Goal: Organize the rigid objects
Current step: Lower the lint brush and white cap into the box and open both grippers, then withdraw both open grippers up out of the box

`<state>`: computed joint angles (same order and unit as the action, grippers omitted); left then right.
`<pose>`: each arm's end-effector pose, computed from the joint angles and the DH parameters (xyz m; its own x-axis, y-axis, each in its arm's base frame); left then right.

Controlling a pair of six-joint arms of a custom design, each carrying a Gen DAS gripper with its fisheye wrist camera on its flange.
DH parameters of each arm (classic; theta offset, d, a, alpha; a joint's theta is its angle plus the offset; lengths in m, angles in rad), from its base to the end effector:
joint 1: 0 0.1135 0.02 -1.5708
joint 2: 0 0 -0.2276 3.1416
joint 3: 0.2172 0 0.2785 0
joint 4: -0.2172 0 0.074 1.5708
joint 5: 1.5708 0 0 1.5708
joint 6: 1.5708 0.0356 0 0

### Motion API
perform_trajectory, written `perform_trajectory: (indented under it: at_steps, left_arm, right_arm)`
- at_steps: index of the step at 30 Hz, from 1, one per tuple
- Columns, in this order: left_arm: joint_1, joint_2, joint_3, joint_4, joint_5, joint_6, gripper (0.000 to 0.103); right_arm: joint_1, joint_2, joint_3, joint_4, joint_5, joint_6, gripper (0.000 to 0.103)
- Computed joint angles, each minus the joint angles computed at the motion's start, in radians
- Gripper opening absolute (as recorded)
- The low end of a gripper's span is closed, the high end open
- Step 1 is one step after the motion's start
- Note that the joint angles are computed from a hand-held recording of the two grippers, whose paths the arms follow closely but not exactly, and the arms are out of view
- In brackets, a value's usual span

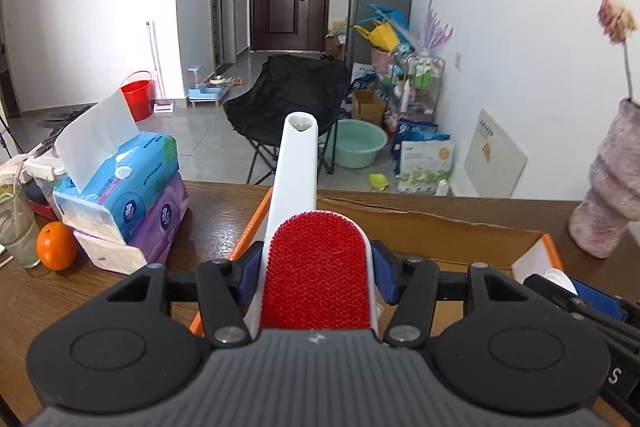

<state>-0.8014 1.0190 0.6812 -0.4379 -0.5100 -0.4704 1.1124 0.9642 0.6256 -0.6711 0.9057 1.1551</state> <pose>0.1879 -0.1691 0.2002 -0.6085 0.0597 -0.7913 0.1219 0.9924 -0.0189 0.1215 0.1829 0.1855 -0.4881 0.2867 -0.8244 0.1941 0.9565 0.2178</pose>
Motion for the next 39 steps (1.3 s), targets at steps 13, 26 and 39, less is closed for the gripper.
perform_trajectory:
  at_steps: [13, 26, 39]
  left_arm:
    - [0.050, 0.181, 0.011, 0.142, 0.032, 0.012, 0.057]
    - [0.048, 0.086, -0.114, 0.267, 0.021, 0.129, 0.103]
    - [0.058, 0.080, -0.141, 0.260, 0.032, 0.130, 0.103]
  right_arm:
    - [-0.107, 0.110, -0.011, 0.148, -0.100, -0.117, 0.039]
    - [-0.148, 0.076, -0.097, 0.190, -0.113, -0.111, 0.096]
    - [-0.155, 0.050, -0.106, 0.161, -0.125, -0.083, 0.099]
